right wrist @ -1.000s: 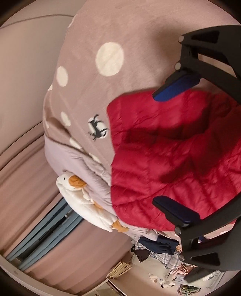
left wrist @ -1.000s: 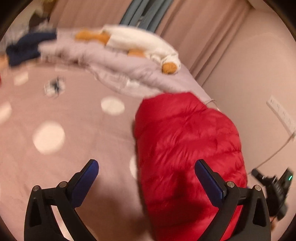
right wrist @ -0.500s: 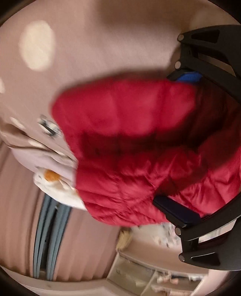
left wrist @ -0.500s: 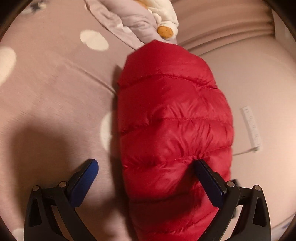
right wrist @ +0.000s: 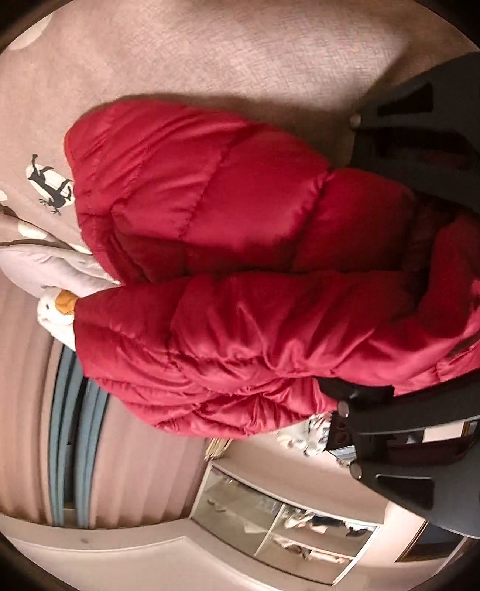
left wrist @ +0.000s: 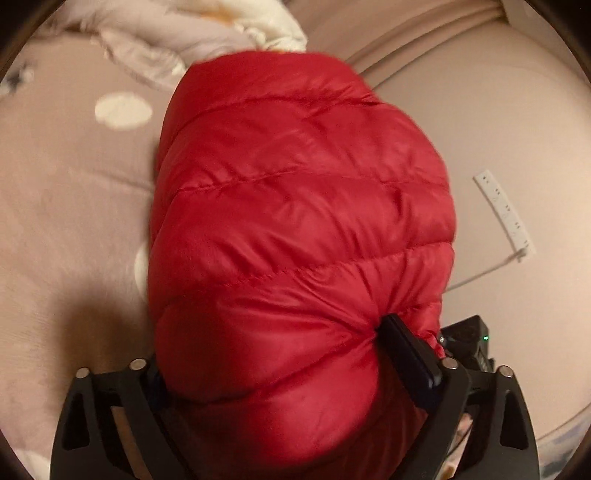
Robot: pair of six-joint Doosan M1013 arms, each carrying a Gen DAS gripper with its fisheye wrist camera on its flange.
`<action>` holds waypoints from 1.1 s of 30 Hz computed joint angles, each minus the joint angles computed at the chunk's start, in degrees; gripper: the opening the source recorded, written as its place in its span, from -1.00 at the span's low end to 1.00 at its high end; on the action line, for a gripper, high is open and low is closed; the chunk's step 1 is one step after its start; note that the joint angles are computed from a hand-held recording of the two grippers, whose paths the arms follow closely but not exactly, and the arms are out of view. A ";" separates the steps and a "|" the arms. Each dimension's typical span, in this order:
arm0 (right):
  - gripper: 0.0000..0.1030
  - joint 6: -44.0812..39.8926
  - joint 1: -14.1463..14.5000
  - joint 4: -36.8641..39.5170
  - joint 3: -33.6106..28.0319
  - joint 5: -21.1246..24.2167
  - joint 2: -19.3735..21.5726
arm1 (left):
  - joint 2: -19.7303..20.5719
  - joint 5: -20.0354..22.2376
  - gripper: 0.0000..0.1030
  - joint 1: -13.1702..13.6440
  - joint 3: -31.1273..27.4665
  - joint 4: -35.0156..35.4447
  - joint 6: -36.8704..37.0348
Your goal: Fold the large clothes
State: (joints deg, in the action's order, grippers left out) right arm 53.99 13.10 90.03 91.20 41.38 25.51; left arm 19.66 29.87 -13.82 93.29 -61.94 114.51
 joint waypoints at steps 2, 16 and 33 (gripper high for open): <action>0.10 -0.09 0.14 -0.46 -0.28 0.05 -0.34 | -1.06 -2.56 0.81 -1.19 -0.35 6.02 -3.23; 0.10 -13.21 1.26 7.24 -3.56 3.69 -2.06 | -9.09 -14.20 0.80 -4.63 2.30 10.79 -2.46; 0.12 -27.56 3.22 15.99 -2.50 5.06 -4.67 | -15.56 -16.93 0.80 -2.79 9.26 -32.13 40.32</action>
State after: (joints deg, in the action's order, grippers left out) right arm 26.43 16.32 106.02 88.70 46.43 20.84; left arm 4.10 12.94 -16.61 102.55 -94.07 154.83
